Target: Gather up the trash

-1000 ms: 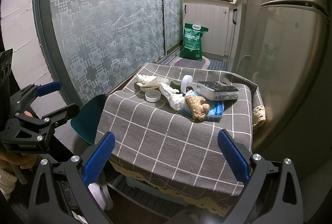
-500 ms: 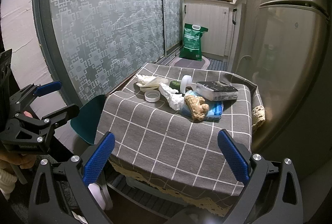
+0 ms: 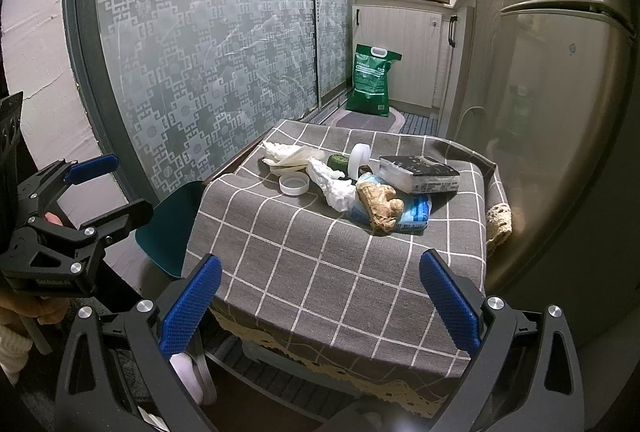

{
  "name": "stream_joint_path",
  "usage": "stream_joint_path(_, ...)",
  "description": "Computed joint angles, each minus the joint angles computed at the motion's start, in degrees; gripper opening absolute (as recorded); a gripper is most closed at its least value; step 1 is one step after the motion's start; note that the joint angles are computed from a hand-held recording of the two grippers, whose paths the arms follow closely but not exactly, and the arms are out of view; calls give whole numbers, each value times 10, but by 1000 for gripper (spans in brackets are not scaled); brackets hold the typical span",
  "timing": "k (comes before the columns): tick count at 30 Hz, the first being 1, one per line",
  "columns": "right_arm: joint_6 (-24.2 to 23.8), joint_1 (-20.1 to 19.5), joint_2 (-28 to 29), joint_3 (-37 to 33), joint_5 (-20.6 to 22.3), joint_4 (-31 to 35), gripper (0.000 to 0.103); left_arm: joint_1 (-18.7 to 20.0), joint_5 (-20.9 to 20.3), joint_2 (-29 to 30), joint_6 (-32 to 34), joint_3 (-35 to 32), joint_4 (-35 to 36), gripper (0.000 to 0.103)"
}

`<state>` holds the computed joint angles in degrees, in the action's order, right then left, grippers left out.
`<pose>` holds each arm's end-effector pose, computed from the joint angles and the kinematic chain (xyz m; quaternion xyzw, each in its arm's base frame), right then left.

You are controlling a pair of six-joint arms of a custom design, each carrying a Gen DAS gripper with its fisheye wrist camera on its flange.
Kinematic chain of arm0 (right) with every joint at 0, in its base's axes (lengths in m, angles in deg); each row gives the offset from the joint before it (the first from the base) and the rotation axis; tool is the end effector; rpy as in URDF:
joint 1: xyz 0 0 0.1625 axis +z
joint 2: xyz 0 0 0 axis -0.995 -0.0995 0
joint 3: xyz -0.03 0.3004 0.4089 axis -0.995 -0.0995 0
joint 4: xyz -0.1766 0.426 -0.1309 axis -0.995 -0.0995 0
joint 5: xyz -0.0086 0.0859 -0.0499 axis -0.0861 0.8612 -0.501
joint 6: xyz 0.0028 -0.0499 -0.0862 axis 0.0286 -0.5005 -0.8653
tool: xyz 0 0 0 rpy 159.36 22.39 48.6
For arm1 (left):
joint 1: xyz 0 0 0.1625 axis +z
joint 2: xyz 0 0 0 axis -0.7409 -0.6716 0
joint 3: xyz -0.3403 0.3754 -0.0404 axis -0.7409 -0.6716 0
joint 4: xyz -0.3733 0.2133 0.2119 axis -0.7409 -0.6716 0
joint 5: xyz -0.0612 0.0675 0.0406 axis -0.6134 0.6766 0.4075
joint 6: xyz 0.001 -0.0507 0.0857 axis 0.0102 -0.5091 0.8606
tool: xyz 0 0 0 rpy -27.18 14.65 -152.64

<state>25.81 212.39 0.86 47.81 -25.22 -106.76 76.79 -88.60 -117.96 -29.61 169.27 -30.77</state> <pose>0.4630 -0.4400 0.1154 0.4282 -0.8484 0.2634 0.1655 -0.1699 -0.3547 0.4175 0.1530 0.7949 -0.4580 0.3673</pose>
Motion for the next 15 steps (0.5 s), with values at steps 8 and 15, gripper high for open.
stream_joint_path(8, -2, -1, 0, 0, 0, 0, 100, 0, 0, 0, -1, 0, 1, 100)
stream_joint_path(15, -3, -2, 2, 0, 0, -4, 100, -4, 0, -3, -10, -1, 14, 100)
